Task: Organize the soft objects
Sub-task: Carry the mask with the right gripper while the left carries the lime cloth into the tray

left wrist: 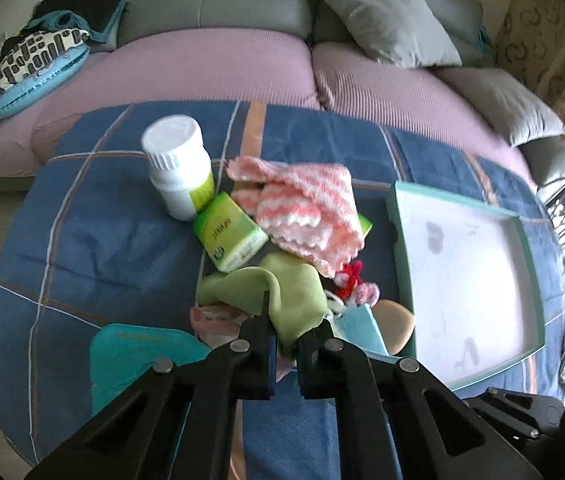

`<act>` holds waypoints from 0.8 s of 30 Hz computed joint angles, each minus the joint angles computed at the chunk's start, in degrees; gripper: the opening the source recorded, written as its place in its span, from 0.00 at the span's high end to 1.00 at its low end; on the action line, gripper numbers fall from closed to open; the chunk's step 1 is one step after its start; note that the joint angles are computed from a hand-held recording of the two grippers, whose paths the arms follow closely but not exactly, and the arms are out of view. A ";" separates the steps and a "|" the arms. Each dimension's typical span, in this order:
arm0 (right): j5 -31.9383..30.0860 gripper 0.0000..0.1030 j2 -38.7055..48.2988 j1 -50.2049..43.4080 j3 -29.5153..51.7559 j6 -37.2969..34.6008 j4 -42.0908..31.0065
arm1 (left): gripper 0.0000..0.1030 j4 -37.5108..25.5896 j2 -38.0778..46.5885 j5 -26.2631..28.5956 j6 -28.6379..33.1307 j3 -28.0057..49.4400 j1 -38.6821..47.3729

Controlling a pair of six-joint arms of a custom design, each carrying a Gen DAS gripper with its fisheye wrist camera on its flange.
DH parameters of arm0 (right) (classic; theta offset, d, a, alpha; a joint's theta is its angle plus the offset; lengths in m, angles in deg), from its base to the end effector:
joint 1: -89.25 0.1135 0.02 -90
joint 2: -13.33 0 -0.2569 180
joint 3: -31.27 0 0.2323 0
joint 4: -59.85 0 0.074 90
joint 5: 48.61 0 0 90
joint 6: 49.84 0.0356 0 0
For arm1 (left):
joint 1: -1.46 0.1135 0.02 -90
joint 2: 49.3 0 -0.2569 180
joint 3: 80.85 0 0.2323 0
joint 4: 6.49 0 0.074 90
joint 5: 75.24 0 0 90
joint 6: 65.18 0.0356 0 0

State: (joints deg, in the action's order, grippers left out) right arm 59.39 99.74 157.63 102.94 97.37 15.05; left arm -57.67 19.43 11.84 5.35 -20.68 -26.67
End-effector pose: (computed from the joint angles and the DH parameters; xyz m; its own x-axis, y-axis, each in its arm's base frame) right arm 0.1146 0.2593 0.2178 -0.8667 -0.0170 -0.4985 -0.1806 0.9423 0.2819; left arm 0.1876 -0.0982 0.2237 -0.8676 0.0864 -0.4898 0.1687 0.9775 -0.1265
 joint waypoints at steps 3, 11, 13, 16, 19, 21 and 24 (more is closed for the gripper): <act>1.41 0.96 -1.04 1.38 1.36 0.40 -1.31 | 0.93 -2.40 -3.97 0.09 -0.42 0.89 0.57; 8.47 0.96 -5.65 6.49 5.89 2.90 -8.25 | 0.94 -10.40 -12.90 -3.21 -3.14 7.24 -2.46; 10.50 0.96 -7.08 7.79 6.88 3.94 -10.32 | 0.94 -13.02 -15.10 -5.70 -4.83 9.52 -5.31; 13.77 0.96 -9.32 9.76 7.76 5.93 -13.42 | 0.94 -15.38 -16.52 -8.71 -6.79 12.40 -9.08; 16.81 0.96 -12.27 11.63 7.81 8.99 -17.04 | 0.94 -17.53 -17.10 -13.05 -9.73 15.41 -15.15; 18.60 0.96 -14.51 12.54 7.31 11.49 -19.55 | 0.94 -18.28 -16.75 -15.31 -11.26 16.74 -18.41; 21.35 0.96 -17.94 14.29 6.97 16.06 -24.73 | 0.93 -18.87 -15.16 -18.92 -13.95 18.54 -23.82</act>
